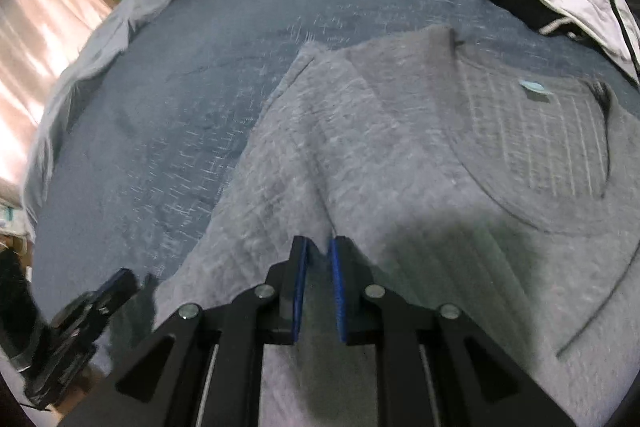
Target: Fold clothes
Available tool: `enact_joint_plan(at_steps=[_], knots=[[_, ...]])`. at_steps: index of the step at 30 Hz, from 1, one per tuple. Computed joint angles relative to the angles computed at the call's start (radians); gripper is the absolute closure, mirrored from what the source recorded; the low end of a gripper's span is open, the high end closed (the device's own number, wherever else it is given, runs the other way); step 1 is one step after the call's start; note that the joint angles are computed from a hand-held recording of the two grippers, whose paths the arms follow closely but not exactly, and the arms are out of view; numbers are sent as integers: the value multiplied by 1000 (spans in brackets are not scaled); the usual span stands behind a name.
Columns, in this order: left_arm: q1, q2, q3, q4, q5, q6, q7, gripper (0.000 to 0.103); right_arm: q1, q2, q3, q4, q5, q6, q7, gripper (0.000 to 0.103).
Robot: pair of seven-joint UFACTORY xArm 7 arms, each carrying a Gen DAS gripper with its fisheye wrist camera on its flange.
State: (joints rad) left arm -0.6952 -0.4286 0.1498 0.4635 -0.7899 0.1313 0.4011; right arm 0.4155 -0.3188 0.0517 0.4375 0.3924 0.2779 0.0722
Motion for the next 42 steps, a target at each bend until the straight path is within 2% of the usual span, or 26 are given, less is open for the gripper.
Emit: enact_joint_plan(at_steps=[4,8,9,13,16,17,18,19,20,23,24,26,28,30,34,37,42], knots=[[4,-2,-4,0,6,3,-7,103,-36,35,26,42,-57,15,39,91],[-8,-10,6,-4,0,4,-1,103,-21,-31,-5,18,-34,-33,29,91],[-12,-11,10,-4,-3,6,3,103,-5,-37,-23,21,-21,-22,12,91],[-19,-10,16,-3,-17,17,18,103,-60,-34,4,43,-88,72,46,91],[-17,-9,16,0,-32,24,29,103,-85,-106,-7,-14,-90,67,45,90],[-16,-9,15,1,-37,26,33,103,-104,-142,-17,-39,-101,70,46,88],[-13,-9,12,1,-40,27,35,103,-126,-167,-21,-55,-117,80,52,73],[-10,-8,7,2,-43,29,36,103,-145,-186,-25,-69,-132,91,57,53],[-6,-8,2,2,-44,30,37,103,-147,-193,-34,-77,-136,99,52,49],[7,-9,-14,1,-43,32,33,103,-119,-187,-98,-80,-112,119,-35,49],[6,-9,-15,1,-45,32,34,103,-117,-189,-99,-86,-107,116,-52,49],[-2,-7,-9,3,-56,33,47,103,-111,-190,-104,-95,-96,113,-88,64],[-15,-1,1,7,-73,34,70,103,-107,-200,-112,-113,-80,111,-119,88],[-17,6,1,12,-89,41,86,103,-101,-225,-124,-140,-60,97,-147,97],[4,20,-20,16,-111,48,102,103,-137,-277,-101,-184,-65,30,-117,100],[19,23,-33,17,-124,53,112,103,-184,-265,-46,-183,-131,48,-67,100],[41,24,-52,21,-138,61,121,103,-140,-254,-75,-185,-125,43,-44,98]])
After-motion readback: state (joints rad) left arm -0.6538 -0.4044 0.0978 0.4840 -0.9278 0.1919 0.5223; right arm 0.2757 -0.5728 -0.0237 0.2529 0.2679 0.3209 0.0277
